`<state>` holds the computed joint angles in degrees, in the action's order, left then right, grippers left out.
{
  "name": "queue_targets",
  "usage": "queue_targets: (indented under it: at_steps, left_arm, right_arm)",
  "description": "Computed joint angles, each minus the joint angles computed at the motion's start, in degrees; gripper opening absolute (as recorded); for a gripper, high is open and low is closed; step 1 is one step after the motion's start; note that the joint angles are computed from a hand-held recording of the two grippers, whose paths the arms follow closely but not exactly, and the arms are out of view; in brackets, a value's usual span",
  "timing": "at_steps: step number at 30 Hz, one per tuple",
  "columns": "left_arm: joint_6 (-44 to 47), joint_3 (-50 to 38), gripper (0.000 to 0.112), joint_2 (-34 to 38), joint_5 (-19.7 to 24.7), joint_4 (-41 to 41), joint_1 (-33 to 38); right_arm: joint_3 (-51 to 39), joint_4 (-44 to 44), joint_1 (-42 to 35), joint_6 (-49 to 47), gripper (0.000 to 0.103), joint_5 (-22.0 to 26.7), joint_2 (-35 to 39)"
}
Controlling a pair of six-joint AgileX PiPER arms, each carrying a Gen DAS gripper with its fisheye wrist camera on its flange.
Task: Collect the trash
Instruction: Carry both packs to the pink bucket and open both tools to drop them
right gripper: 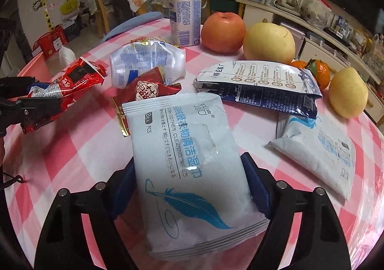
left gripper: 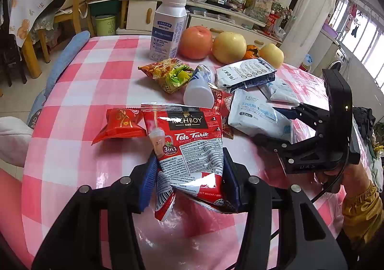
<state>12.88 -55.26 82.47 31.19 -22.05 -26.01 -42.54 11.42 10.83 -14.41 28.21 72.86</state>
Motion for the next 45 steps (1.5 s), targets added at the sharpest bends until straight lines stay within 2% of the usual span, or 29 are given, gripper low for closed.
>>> queue_targets:
  at_steps: [10,17,24,28,33,35,40,45]
  left_arm:
    - [3.56,1.55,0.052,-3.00,0.72,-2.50,3.08]
    - [5.96,2.47,0.052,-6.18,1.78,-4.53,6.52]
    - [5.74,3.10,0.052,-10.03,3.22,-3.75,10.64]
    - [8.81,2.74,0.052,-12.32,5.55,-6.48,16.31]
    - [10.86,1.82,0.052,-14.72,8.88,-7.47,24.45]
    - [13.56,1.40,0.052,-15.93,10.93,-9.66,29.93]
    - [18.23,0.34,0.052,-17.12,14.40,-12.57,42.23]
    - [23.33,-1.52,0.052,-15.33,17.82,-16.18,55.48]
  right_arm:
    - [6.29,-21.68,8.93,35.54,0.077,0.63,-9.17]
    - [7.80,-35.46,20.46,61.58,0.077,5.79,-15.28]
    - [3.15,-42.40,31.36,76.65,0.077,10.94,-15.00]
    - [-2.81,-48.63,40.52,85.29,0.077,15.56,-11.42]
    - [-13.50,-50.78,47.64,86.38,0.077,18.41,-3.81]
    - [-18.19,-50.85,49.83,85.42,0.077,19.34,-0.53]
    - [-32.65,-48.09,52.96,79.15,0.077,20.33,9.87]
    - [-50.77,-44.71,55.93,70.77,0.077,24.01,22.66]
